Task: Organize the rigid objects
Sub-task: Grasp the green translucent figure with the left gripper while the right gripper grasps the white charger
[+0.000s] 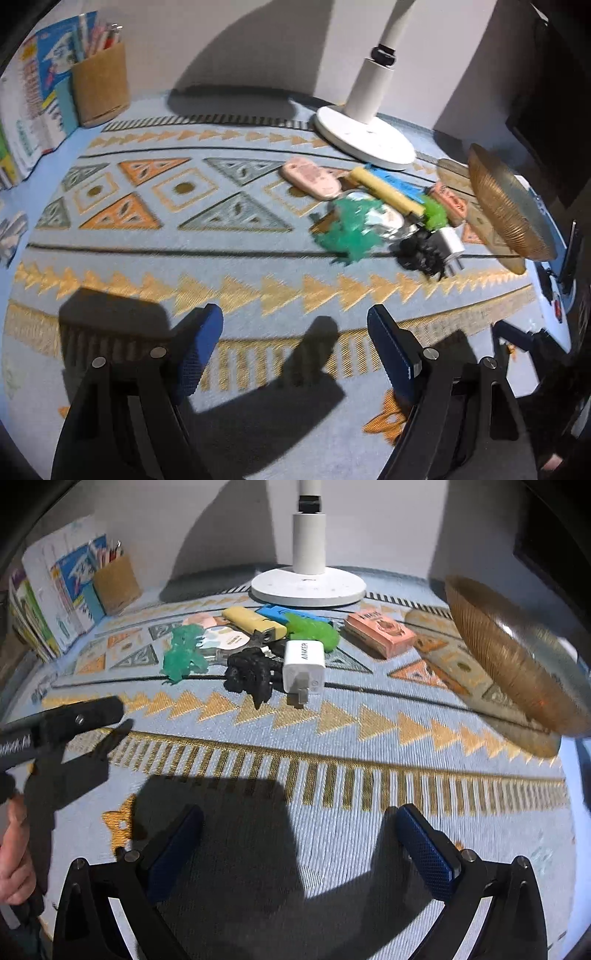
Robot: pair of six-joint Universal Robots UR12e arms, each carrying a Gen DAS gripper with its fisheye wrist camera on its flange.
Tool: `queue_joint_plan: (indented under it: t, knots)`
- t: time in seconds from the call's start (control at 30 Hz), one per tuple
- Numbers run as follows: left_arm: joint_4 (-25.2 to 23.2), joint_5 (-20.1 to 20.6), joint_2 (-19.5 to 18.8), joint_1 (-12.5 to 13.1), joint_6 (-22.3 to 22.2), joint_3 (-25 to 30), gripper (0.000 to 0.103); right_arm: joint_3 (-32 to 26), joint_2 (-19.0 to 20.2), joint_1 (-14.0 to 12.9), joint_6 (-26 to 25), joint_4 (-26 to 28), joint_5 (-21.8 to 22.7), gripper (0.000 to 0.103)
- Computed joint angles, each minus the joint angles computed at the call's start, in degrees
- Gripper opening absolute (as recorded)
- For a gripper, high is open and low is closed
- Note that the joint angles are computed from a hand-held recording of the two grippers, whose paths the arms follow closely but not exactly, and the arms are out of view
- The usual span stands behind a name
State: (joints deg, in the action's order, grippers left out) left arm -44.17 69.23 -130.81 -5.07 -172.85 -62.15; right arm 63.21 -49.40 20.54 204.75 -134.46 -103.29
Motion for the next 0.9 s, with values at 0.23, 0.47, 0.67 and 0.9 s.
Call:
queue_joint_plan:
  t: [0.23, 0.47, 0.67, 0.9]
  knots:
    - [-3.2, 0.3, -1.8, -0.8, 3.5, 3.7, 0.079, 0.5, -0.4, 0.4, -0.2, 0.7, -0.4, 0.103]
    - [-4.7, -1.5, -2.8, -0.9, 6.9, 6.2, 0.079, -0.7, -0.9, -0.2, 0.0, 4.0, -0.2, 0.103]
    - [-5.3, -5.8, -4.2, -0.7, 11.0, 8.9, 0.079, 1.6, -3.0, -3.0, 3.1, -7.5, 2.1, 0.100]
    - [-8.5, -6.0, -6.6, -1.2, 11.2, 12.1, 0.074, -4.2, 1.1, -4.0, 2.6, -5.5, 7.6, 0.074]
